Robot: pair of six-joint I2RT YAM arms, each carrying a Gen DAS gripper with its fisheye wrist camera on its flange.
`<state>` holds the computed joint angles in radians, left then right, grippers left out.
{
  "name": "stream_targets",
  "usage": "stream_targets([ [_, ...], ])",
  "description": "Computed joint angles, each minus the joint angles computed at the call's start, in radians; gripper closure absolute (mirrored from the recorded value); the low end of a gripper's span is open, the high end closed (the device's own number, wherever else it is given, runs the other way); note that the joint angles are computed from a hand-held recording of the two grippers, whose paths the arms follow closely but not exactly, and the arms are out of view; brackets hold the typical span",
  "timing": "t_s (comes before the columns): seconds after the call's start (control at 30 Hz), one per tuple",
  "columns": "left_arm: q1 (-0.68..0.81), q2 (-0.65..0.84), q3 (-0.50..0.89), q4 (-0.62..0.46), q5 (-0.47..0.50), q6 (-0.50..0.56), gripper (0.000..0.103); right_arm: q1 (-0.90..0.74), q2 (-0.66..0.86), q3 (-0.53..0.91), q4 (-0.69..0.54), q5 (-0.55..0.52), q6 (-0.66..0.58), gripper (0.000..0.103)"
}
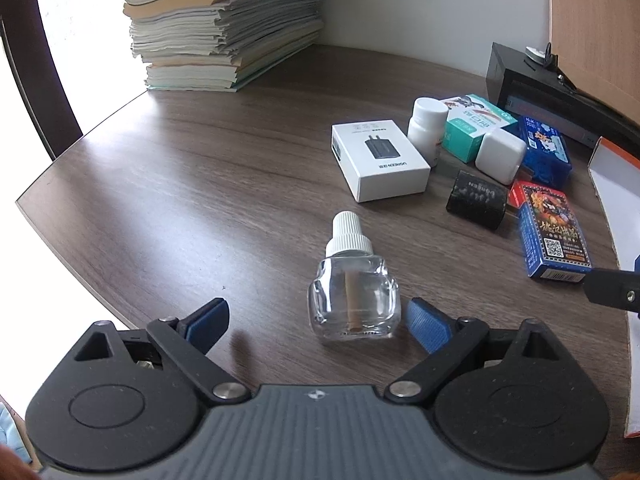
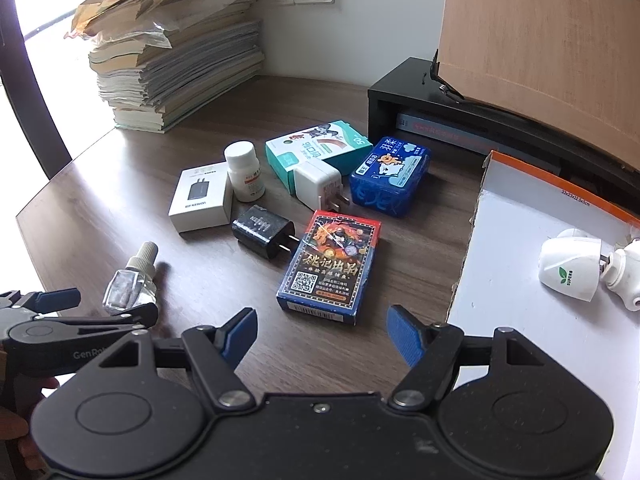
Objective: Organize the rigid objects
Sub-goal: 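Grasp the clear glass bottle with left tool while right grasps the playing-card box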
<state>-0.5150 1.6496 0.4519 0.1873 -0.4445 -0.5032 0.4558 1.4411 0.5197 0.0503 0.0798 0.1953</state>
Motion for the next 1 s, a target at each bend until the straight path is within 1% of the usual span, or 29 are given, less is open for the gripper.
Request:
stream_targets([
  [0.07,0.011,0.026,0.0,0.03,0.016,0.019,0.016,0.002,0.01,0.004,0.002,0.004,0.003,0.018],
  [0.1,0.014,0.029,-0.016,0.074,0.021,0.033,0.021,0.001,0.016,0.006,0.003,0.006,0.005,0.018],
  [0.13,0.01,0.032,-0.026,0.106,0.022,0.051,0.029,0.001,0.023,0.009,0.003,0.008,0.008,0.018],
  [0.17,0.008,0.034,-0.031,0.13,0.027,0.072,0.042,0.0,0.03,0.013,0.004,0.009,0.011,0.018],
  [0.2,0.006,0.033,-0.034,0.147,0.036,0.089,0.05,-0.002,0.037,0.016,0.007,0.011,0.014,0.018],
  [0.23,-0.001,0.035,-0.03,0.15,0.031,0.1,0.053,-0.002,0.046,0.021,0.008,0.014,0.018,0.018],
  [0.3,0.001,0.047,-0.028,0.173,0.042,0.125,0.053,-0.004,0.065,0.031,0.012,0.017,0.023,0.018],
  [0.37,0.005,0.044,-0.025,0.168,0.044,0.13,0.053,-0.005,0.085,0.044,0.015,0.02,0.029,0.018],
  [0.5,0.027,0.002,-0.03,0.173,0.062,0.158,0.053,-0.006,0.143,0.08,0.034,0.022,0.039,0.018],
  [0.7,0.073,-0.042,-0.018,0.156,0.104,0.186,0.053,-0.004,0.284,0.192,0.037,0.039,0.067,0.018],
  [0.83,0.098,-0.042,-0.005,0.154,0.136,0.203,0.053,-0.014,0.387,0.289,0.0,0.059,0.088,0.018],
  [0.87,0.104,-0.042,-0.002,0.153,0.144,0.205,0.053,-0.018,0.409,0.31,-0.006,0.061,0.093,0.016],
  [0.93,0.111,-0.04,0.008,0.15,0.157,0.213,0.053,-0.015,0.435,0.331,0.01,0.082,0.081,0.019],
  [0.97,0.112,-0.04,0.012,0.152,0.162,0.218,0.053,-0.016,0.439,0.335,0.021,0.079,0.081,0.027],
  [1.0,0.112,-0.04,0.017,0.151,0.163,0.221,0.053,-0.013,0.442,0.348,0.011,0.09,0.086,0.03],
])
